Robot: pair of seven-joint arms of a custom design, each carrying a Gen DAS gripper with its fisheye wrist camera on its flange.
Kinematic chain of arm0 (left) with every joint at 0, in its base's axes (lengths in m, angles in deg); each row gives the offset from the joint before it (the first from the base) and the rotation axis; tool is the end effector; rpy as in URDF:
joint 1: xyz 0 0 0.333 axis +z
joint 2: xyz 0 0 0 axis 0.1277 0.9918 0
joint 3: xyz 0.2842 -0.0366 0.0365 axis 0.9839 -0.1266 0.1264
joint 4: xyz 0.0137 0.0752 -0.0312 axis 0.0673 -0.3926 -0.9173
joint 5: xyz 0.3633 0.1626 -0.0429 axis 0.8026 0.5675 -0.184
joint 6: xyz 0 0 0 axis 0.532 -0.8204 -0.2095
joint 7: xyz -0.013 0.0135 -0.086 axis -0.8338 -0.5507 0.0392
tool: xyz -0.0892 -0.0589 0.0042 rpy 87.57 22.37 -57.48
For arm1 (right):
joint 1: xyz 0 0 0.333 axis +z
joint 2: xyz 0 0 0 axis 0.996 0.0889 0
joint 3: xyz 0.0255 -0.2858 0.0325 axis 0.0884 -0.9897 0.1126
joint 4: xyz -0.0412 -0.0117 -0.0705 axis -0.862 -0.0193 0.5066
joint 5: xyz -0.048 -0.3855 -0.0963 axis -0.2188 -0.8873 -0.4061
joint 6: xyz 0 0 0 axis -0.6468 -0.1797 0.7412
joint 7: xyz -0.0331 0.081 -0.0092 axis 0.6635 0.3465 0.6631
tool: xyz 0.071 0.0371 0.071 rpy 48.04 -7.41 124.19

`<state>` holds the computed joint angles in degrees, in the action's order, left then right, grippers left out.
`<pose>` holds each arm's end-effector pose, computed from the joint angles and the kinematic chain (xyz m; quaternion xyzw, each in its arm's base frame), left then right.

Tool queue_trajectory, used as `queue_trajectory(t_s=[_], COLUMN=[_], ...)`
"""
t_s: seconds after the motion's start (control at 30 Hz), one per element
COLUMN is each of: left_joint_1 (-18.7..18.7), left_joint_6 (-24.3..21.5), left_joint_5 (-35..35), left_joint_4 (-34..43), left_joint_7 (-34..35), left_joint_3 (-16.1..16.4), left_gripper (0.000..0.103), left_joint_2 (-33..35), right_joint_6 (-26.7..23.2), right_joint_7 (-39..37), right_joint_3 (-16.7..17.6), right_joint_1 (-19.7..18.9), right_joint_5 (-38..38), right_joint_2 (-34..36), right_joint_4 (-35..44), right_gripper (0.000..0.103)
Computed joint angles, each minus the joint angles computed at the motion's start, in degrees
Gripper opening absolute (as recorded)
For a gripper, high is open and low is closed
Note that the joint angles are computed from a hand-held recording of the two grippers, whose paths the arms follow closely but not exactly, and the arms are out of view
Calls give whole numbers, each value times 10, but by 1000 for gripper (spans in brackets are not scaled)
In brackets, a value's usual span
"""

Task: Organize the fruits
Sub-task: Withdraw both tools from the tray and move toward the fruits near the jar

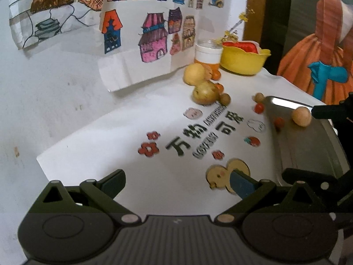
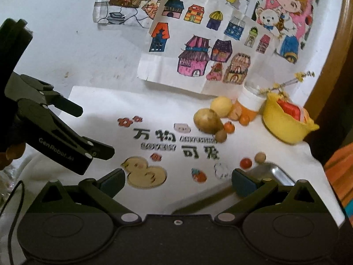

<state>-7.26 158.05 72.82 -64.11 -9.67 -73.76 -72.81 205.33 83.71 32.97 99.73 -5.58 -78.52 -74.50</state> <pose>0.6017 -0.2422 0.4677 -0.5618 0.7242 -0.3251 0.2329 0.5988 0.2067 0.5074 -0.7757 0.4780 -0.3235 0.2552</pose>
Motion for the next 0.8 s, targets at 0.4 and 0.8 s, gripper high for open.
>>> queue_trajectory(t_s=[0.4,0.8], left_joint_1=[-8,-24], left_joint_6=[1,-63], left_joint_5=[-55,-172], left_joint_4=[185,490], left_joint_7=[24,116], left_joint_3=[1,-8], left_gripper=[102,102], left_joint_2=[142,363], right_joint_6=[49,28], right_joint_7=[-69,-124], right_joint_3=[-14,-14], right_joint_1=[-22,-57], right_joint_5=[26,96], right_joint_2=[93,176], right_joint_4=[80,164], right_gripper=[102,97])
